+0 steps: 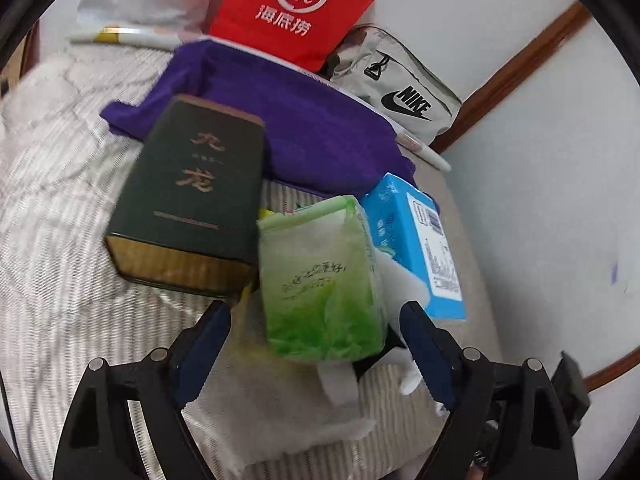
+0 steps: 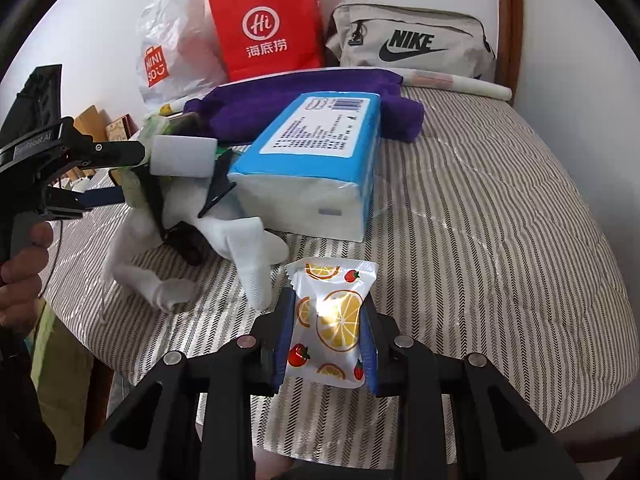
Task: Organize soft objects
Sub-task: 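Grasp the green tissue pack with the left gripper while the right gripper holds the snack packet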
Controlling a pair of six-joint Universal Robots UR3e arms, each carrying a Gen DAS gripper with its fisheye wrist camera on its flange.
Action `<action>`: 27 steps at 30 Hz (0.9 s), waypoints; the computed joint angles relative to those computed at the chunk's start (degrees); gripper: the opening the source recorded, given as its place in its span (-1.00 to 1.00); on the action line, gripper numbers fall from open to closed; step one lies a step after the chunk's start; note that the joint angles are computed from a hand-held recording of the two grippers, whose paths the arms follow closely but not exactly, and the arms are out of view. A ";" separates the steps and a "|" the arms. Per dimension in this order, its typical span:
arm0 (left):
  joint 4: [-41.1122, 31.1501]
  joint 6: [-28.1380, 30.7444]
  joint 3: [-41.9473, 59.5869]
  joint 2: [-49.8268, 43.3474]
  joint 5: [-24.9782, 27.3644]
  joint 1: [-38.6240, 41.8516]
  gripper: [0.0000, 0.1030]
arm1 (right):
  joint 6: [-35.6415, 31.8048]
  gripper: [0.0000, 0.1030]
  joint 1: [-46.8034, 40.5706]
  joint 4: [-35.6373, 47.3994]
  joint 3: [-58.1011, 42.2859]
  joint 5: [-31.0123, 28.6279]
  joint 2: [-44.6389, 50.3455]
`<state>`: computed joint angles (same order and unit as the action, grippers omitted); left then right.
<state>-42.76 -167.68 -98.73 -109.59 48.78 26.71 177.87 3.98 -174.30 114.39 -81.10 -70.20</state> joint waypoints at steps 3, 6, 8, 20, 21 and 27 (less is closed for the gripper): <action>0.91 -1.36 0.74 -1.52 -0.95 -0.34 0.40 | -0.08 -0.41 0.05 0.66 -1.11 -0.15 1.10; 1.64 -1.83 1.35 -2.37 -1.10 -0.68 0.01 | -0.06 -0.40 -0.04 1.91 -1.97 0.26 1.83; 1.95 -1.72 0.23 -1.59 -1.88 0.02 -0.01 | 0.03 -0.40 0.14 2.14 -2.40 0.20 2.35; 3.88 0.44 -8.30 9.16 3.70 4.57 -0.03 | -0.73 -0.40 2.69 2.92 -3.46 -2.35 3.00; 5.37 0.32 -8.96 9.90 6.94 4.07 -0.03 | -0.74 -0.40 2.91 3.02 -3.58 -3.04 3.10; 5.41 2.31 -11.13 10.27 13.88 4.76 -0.03 | -0.78 -0.40 3.03 4.58 -4.34 -5.81 3.79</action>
<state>-37.35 -165.37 -109.86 -99.32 62.66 31.47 177.10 7.01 -169.72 110.06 -86.91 -66.41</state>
